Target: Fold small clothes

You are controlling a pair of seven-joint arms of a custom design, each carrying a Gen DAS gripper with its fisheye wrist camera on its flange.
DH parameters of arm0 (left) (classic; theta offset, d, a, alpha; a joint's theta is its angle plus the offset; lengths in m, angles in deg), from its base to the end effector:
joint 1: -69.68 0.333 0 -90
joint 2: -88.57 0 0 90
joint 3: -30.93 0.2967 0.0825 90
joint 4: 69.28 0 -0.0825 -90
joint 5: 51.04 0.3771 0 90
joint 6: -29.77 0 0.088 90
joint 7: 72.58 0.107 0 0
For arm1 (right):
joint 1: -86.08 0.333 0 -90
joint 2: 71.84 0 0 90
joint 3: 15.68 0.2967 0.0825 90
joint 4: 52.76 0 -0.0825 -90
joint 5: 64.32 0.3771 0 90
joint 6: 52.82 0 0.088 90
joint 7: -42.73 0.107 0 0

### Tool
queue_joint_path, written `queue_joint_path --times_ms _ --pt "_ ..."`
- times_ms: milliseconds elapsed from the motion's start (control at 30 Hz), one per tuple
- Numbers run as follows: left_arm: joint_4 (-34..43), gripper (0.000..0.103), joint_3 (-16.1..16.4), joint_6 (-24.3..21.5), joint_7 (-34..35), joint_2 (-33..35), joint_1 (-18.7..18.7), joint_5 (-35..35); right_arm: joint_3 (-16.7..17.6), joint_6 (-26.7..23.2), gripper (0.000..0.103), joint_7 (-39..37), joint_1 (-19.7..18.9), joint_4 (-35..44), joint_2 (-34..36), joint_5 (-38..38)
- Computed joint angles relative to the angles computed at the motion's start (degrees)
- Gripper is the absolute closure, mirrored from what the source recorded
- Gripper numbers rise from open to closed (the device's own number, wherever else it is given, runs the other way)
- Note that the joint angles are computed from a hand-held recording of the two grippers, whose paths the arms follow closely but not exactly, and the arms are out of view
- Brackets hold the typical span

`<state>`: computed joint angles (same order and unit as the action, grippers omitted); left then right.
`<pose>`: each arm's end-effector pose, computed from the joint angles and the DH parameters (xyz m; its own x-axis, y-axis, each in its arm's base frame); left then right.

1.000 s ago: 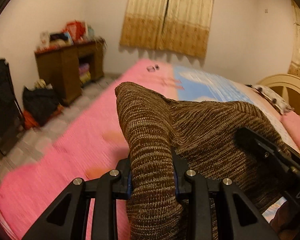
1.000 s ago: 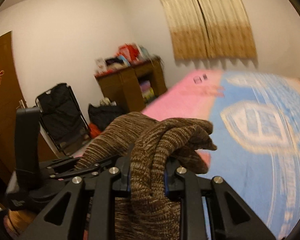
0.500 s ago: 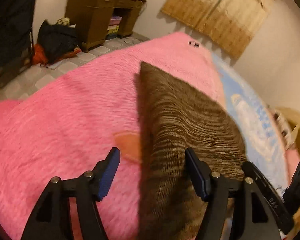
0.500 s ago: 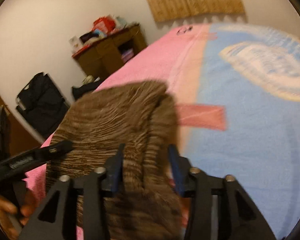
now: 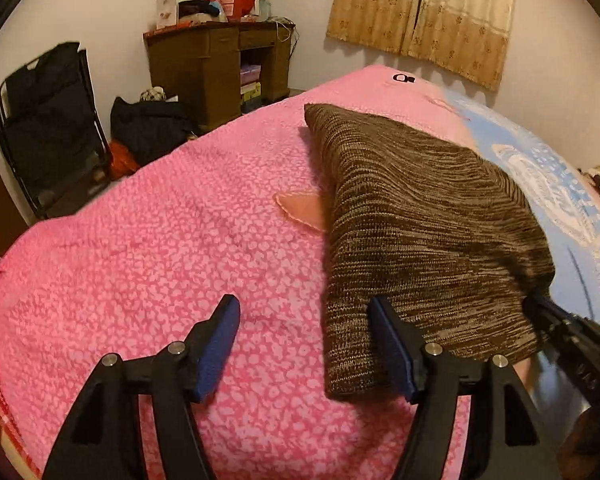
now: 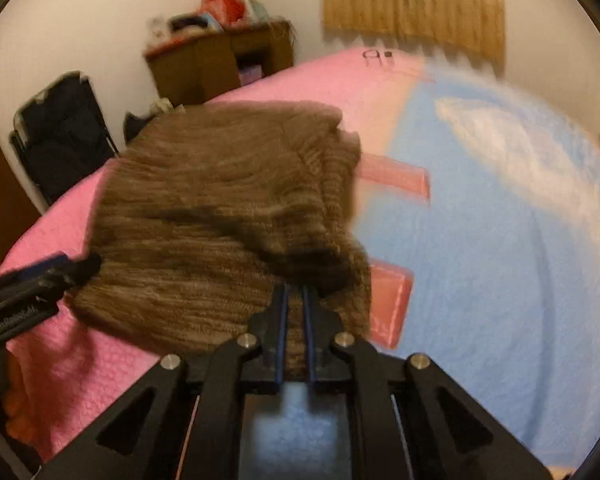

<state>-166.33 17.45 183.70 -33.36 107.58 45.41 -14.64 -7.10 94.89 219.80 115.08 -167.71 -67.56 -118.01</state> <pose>0.5382 -0.4173 0.4659 -0.2440 -0.9656 0.0898 -0.7204 0.1185 -0.6833 0.4669 0.3748 0.4530 -0.1144 -0.9823 -0.1483 -0.6839 0.1861 -0.7054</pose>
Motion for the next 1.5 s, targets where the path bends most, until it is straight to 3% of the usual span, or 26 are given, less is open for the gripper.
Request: queue_joint_path --times_ms 100,200,367,433,500,567,800,900,1033,1167,1300,1500 --pt "-1.3 0.035 -1.1 -1.1 1.5 -1.5 1.1 -3.3 -0.3 2.9 0.095 -1.5 -1.1 -1.7 -1.2 3.5" --pt "-3.9 0.035 -2.6 -2.2 4.1 -4.2 2.1 -7.0 0.2 2.5 0.095 -2.7 -1.2 -3.4 -3.3 6.7" --pt "-10.1 0.034 -4.3 -0.9 9.0 -9.2 2.2 -9.8 3.0 0.8 0.072 8.2 -0.8 -8.4 -9.4 1.2" --pt "-12.5 0.034 -4.5 -0.8 10.0 -11.1 1.5 -9.2 4.3 -0.7 0.046 11.8 -0.4 -10.0 -11.5 0.4" --pt "-13.2 0.034 -4.7 -2.6 9.7 -12.3 0.4 -7.7 5.5 -2.2 0.038 16.1 -0.2 -11.5 -13.4 -0.2" --pt "-13.4 0.034 -4.9 -4.4 9.1 -13.1 -0.4 -6.9 6.3 -3.5 0.038 17.8 0.1 -12.1 -14.5 0.4" --pt "-17.5 0.031 -5.6 -3.1 7.1 -18.6 -1.5 -6.3 8.9 -12.1 0.019 19.6 2.4 -10.4 -15.6 2.9" --pt "-19.2 0.031 -6.0 -2.9 5.3 -20.7 -1.9 -3.3 9.5 -14.0 0.019 20.6 3.8 -10.7 -16.6 4.5" --pt "-19.2 0.031 -7.4 -6.5 -0.5 -22.9 -2.6 3.7 10.4 -17.0 0.019 20.5 4.9 -10.6 -18.1 4.9" --pt "-19.5 0.031 -8.2 -8.6 -4.8 -24.9 -2.9 8.4 12.8 -22.8 0.015 22.3 5.4 -9.3 -19.9 1.6" --pt "-21.2 0.031 -7.5 -4.8 -5.5 -27.6 -2.3 7.0 15.9 -31.0 0.009 23.7 6.2 -6.3 -20.2 -4.2" --pt "-20.4 0.031 -10.1 -9.2 -13.7 -30.2 -0.3 16.3 18.7 -40.8 0.0 19.6 8.7 -0.1 -16.9 -13.4"
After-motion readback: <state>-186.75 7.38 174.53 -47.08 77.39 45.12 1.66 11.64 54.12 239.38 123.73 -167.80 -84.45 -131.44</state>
